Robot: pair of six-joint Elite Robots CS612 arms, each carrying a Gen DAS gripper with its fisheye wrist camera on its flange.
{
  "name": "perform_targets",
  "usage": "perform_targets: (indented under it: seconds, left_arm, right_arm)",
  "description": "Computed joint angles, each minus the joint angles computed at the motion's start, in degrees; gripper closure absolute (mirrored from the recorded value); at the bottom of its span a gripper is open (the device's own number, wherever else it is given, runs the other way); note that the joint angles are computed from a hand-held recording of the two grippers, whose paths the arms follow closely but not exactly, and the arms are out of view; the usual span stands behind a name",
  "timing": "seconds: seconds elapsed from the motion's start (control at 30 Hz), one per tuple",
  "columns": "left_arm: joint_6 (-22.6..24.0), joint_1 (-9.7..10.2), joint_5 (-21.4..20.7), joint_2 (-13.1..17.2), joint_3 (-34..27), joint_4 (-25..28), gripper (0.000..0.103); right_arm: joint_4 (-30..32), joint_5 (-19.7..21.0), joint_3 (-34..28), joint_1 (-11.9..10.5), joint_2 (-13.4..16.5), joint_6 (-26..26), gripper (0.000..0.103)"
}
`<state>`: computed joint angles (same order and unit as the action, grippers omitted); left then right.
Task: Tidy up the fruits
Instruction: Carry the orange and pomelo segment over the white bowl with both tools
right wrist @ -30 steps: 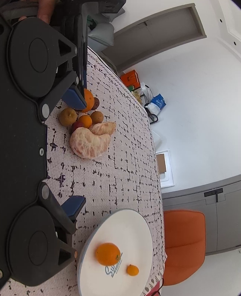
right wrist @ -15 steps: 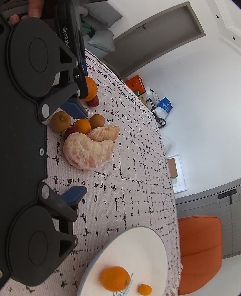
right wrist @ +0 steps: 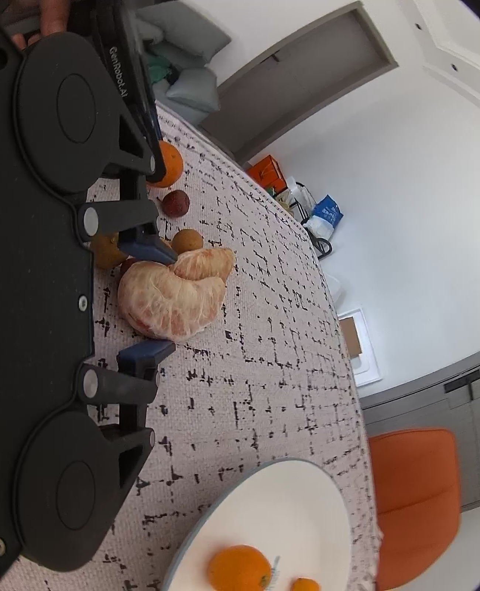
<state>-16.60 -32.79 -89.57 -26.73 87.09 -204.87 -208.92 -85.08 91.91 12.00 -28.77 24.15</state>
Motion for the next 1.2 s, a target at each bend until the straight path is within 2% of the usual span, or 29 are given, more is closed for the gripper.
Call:
perform_targets:
  seconds: [0.1, 0.17, 0.8, 1.2]
  left_arm:
    - [0.3, -0.31, 0.5, -0.2, 0.2, -0.5, 0.065]
    - [0.6, -0.48, 0.7, -0.3, 0.4, -0.9, 0.065]
    - [4.7, -2.66, 1.0, -2.1, 2.1, -3.4, 0.065]
    - [8.1, -3.93, -0.8, -2.5, 0.9, -3.5, 0.065]
  right_arm:
    - [-1.2, -1.5, 0.7, 0.2, -0.3, -0.6, 0.067]
    - [-1.9, -1.1, 1.2, 0.1, -0.5, -0.4, 0.068]
    - [-10.5, -3.3, 6.5, -0.8, -2.4, 1.3, 0.07]
    - [-16.8, -9.0, 10.1, -1.3, -3.8, 2.4, 0.07]
